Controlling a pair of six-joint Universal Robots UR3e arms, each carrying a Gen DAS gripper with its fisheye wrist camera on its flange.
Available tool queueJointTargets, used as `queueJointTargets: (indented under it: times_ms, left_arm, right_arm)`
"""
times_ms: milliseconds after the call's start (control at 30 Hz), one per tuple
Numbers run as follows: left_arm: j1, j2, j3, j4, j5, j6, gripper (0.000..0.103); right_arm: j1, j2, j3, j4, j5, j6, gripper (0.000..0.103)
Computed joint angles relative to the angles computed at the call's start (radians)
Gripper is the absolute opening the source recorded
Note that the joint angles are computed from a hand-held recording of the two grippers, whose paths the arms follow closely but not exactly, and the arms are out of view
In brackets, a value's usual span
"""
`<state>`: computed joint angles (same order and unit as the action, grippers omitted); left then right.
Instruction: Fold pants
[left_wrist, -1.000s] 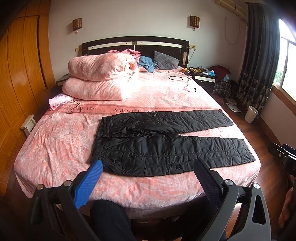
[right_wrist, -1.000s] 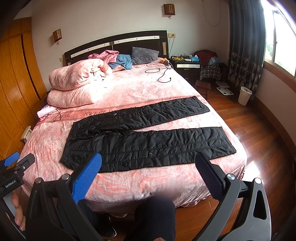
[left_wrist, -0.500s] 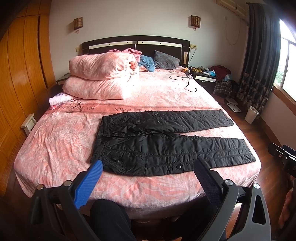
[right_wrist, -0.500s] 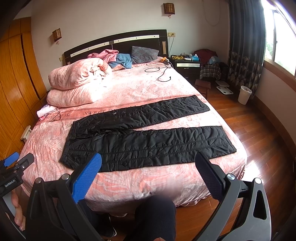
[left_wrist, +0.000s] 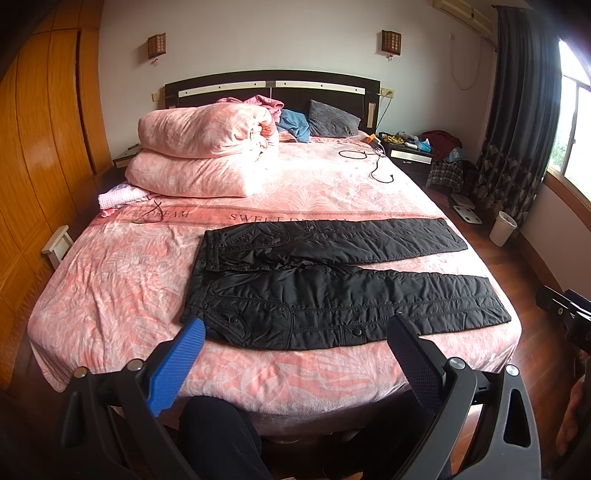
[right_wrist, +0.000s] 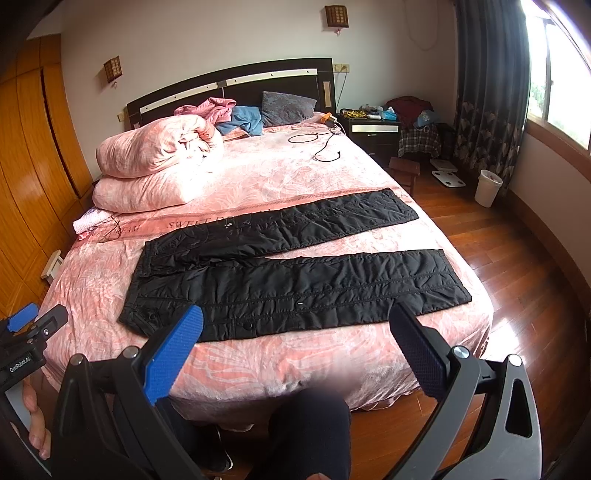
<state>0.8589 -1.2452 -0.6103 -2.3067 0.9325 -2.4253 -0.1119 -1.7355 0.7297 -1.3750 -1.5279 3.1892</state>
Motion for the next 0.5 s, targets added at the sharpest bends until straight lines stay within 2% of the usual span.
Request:
queueJointTargets:
  times_ms: [233,300,367,433,500]
  left_arm:
    - [-0.001,-0.010,0.006,-0.008,-0.001,0.006,0.099]
    - [0.003,-0.012,-0.033,-0.004,-0.007,0.028,0.099]
    - [-0.048,-0.057,-0.094,0.026,0.031,0.019,0.099]
    - [-0.085,-0.136,-0.147,0.030,0.073,0.030,0.099]
    - [-0.078,-0.164,-0.276,0.132,0.107,0.028,0.099]
  right_arm:
    - [-0.002,-0.004,0.012,-0.010,0.004,-0.002,0.101]
    - [-0.002,-0.010,0.028,-0.020,0.001,-0.002,0.101]
    - [-0.018,-0.031,0.081,-0.052,0.020,-0.015,0.101]
    - [-0.091,-0.072,0.188,-0.089,0.110,-0.063,0.101]
    - [-0.206,-0.106,0.299,-0.089,0.257,-0.131,0.101]
